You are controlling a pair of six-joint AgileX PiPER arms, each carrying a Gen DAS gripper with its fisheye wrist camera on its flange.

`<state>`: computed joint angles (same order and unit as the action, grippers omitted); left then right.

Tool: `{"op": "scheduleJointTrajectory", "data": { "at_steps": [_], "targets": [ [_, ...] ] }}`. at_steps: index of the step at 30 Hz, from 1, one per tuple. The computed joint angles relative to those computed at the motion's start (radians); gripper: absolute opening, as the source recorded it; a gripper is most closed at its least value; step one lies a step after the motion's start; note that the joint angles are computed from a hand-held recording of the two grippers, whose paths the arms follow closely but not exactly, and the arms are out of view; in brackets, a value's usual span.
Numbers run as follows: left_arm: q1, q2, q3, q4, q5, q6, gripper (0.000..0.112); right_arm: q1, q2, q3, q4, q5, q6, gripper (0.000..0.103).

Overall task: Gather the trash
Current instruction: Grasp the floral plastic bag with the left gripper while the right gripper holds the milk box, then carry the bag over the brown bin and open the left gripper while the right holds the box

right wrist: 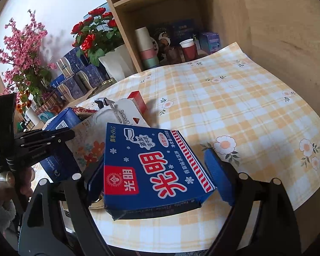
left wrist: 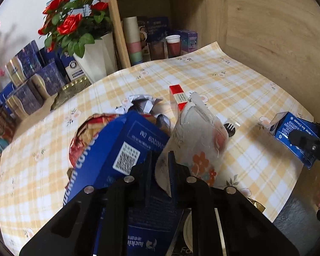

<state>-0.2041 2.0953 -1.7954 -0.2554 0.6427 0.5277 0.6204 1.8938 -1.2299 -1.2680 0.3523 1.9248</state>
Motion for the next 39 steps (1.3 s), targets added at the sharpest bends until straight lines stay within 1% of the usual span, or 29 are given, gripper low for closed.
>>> {"op": "scheduleJointTrajectory", "data": {
  "at_steps": [2, 6, 7, 8, 9, 10, 12, 15, 17, 21, 22, 23, 24, 26, 30, 32, 33, 34, 36, 37, 39],
  "targets": [
    [0.003, 0.035, -0.057, -0.025, 0.059, 0.026, 0.015, 0.003, 0.001, -0.001, 0.001, 0.001, 0.000, 0.085],
    [-0.017, 0.048, -0.072, -0.004, 0.080, 0.046, 0.004, 0.002, -0.001, 0.002, 0.001, -0.001, 0.001, 0.085],
    [-0.014, 0.046, -0.075, -0.027, 0.096, 0.056, 0.001, 0.002, -0.004, 0.005, -0.004, 0.001, 0.008, 0.085],
    [-0.014, 0.034, -0.062, -0.028, 0.086, 0.037, 0.001, 0.004, -0.008, 0.010, -0.019, 0.004, 0.025, 0.085],
    [-0.017, 0.017, -0.037, -0.014, 0.057, 0.018, 0.001, 0.005, -0.012, 0.014, -0.030, 0.008, 0.040, 0.085],
    [-0.018, -0.017, 0.011, -0.006, -0.003, 0.001, 0.001, 0.005, -0.015, 0.015, -0.035, 0.011, 0.047, 0.085],
    [-0.009, -0.046, 0.038, -0.028, -0.031, 0.000, 0.001, 0.003, -0.022, 0.021, -0.053, 0.013, 0.073, 0.085],
    [0.020, -0.057, -0.030, -0.062, 0.054, -0.020, 0.001, 0.004, -0.026, 0.013, -0.026, 0.015, 0.044, 0.085],
    [0.022, -0.092, -0.029, -0.049, 0.046, -0.031, 0.001, 0.012, -0.037, 0.009, -0.007, 0.029, 0.032, 0.085],
    [0.041, -0.192, 0.004, -0.079, 0.050, -0.030, 0.001, 0.047, -0.075, 0.011, 0.005, 0.063, 0.021, 0.085],
    [0.055, -0.235, 0.028, -0.099, 0.065, -0.018, 0.001, 0.059, -0.083, 0.007, 0.021, 0.074, 0.004, 0.085],
    [0.069, -0.260, 0.035, -0.122, 0.104, -0.005, 0.001, 0.070, -0.092, 0.005, 0.035, 0.084, -0.011, 0.085],
    [0.092, -0.292, 0.046, -0.152, 0.158, 0.007, 0.001, 0.084, -0.103, 0.005, 0.051, 0.091, -0.026, 0.085],
    [0.136, -0.360, 0.099, -0.222, 0.219, 0.049, 0.001, 0.113, -0.122, 0.004, 0.082, 0.109, -0.060, 0.085],
    [0.242, -0.523, 0.253, -0.335, 0.297, 0.143, 0.001, 0.183, -0.157, -0.003, 0.139, 0.174, -0.128, 0.085],
    [0.321, -0.624, 0.350, -0.403, 0.348, 0.219, 0.001, 0.227, -0.175, -0.004, 0.148, 0.205, -0.138, 0.085],
    [0.339, -0.654, 0.382, -0.413, 0.355, 0.238, 0.001, 0.249, -0.183, -0.004, 0.149, 0.220, -0.140, 0.085],
    [0.380, -0.701, 0.425, -0.432, 0.378, 0.275, 0.001, 0.266, -0.186, -0.007, 0.152, 0.231, -0.141, 0.085],
    [0.461, -0.765, 0.482, -0.464, 0.441, 0.339, 0.001, 0.303, -0.195, -0.010, 0.164, 0.245, -0.137, 0.085],
    [0.525, -0.801, 0.518, -0.481, 0.491, 0.374, 0.001, 0.321, -0.198, -0.011, 0.166, 0.250, -0.131, 0.085],
    [0.613, -0.837, 0.568, -0.502, 0.560, 0.430, 0.001, 0.355, -0.197, -0.024, 0.179, 0.271, -0.151, 0.085]
  ]
}}
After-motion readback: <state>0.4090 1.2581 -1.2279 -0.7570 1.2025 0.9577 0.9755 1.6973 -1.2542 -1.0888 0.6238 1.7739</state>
